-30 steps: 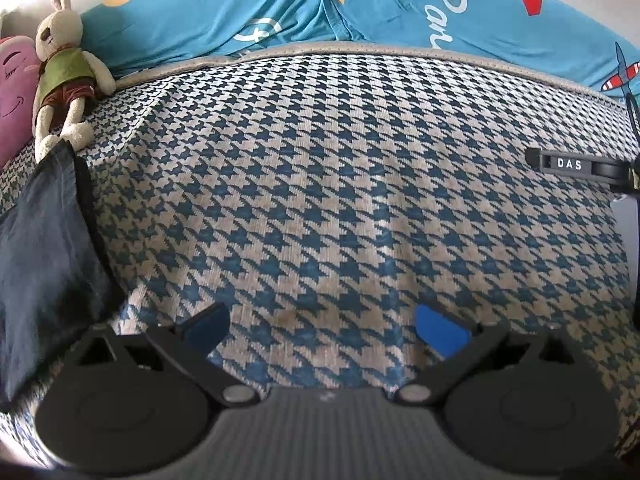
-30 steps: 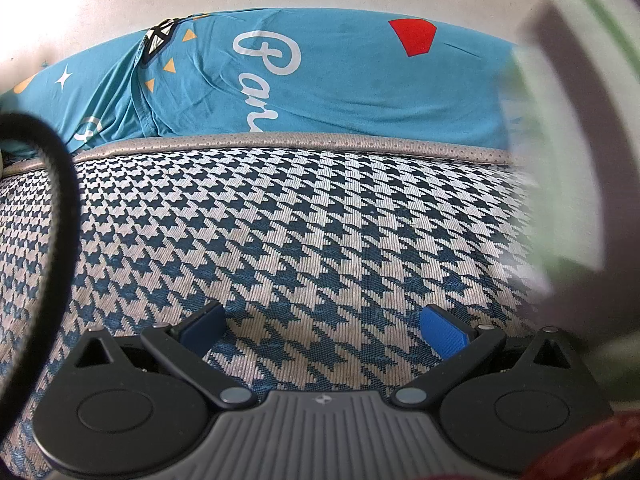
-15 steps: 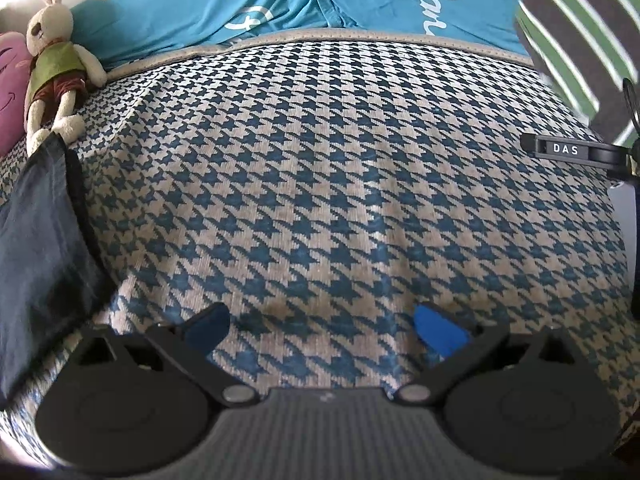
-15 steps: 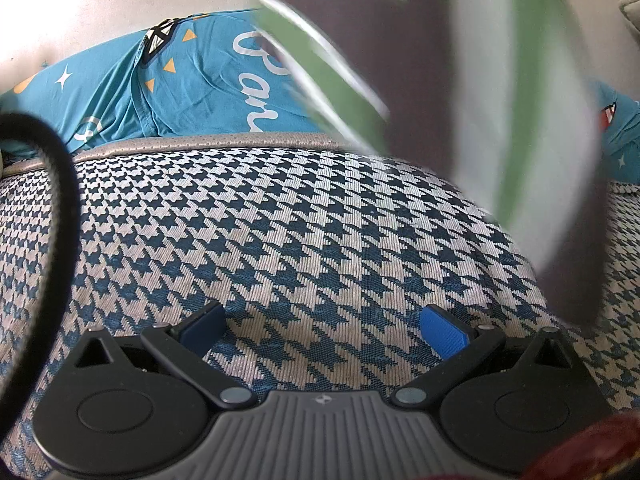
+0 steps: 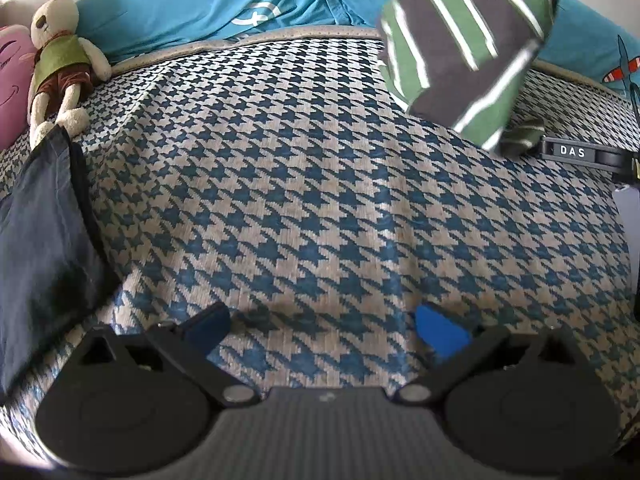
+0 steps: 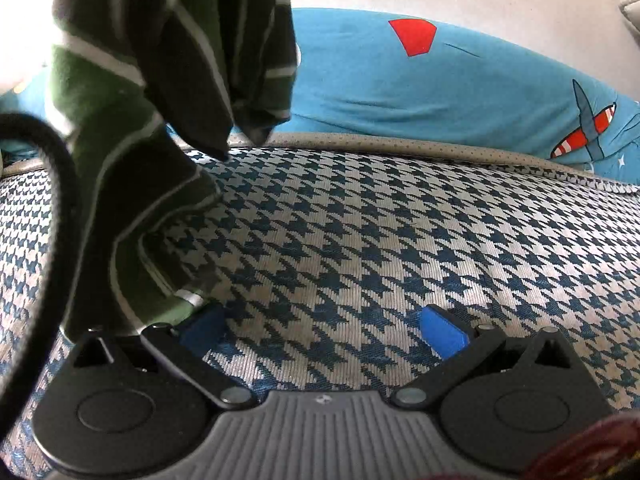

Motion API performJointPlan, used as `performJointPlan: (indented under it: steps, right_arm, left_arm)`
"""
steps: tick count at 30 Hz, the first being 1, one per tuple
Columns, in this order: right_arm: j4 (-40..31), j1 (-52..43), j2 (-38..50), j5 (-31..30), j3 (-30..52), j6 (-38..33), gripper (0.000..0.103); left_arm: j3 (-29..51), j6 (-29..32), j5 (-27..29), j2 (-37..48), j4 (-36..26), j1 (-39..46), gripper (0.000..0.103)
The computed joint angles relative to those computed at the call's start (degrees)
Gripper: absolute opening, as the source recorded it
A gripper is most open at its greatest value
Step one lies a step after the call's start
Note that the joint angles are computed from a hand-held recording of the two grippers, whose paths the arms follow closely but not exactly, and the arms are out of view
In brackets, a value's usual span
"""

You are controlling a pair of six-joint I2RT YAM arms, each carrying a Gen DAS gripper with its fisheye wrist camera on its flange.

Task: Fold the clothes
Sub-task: 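Drop the green-and-grey striped shirt onto the bed by hand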

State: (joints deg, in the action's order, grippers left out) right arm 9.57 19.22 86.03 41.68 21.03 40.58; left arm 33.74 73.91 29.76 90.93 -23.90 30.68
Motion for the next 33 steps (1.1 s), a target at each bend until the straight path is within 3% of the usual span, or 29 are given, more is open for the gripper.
performJointPlan:
  steps: [9,16,33]
  right_arm:
    - [0.2,0.1,0.2,0.1,-0.1,0.2,0.103]
    - [0.3,0.0,0.2,0.0,-0.1,0.0,0.103]
    - [0.1,0.2,0.2,0.1,-0.1,0.2,0.103]
  left_arm:
    - [-3.1,-0.7,0.4,-3.9,-0.1,1.6,0.103]
    - [-5.7,6.5,3.0,-6.9,-0.8,6.8,0.103]
    - [-0.9,7.5,3.2,-2.1,-3.0,10.1,0.103]
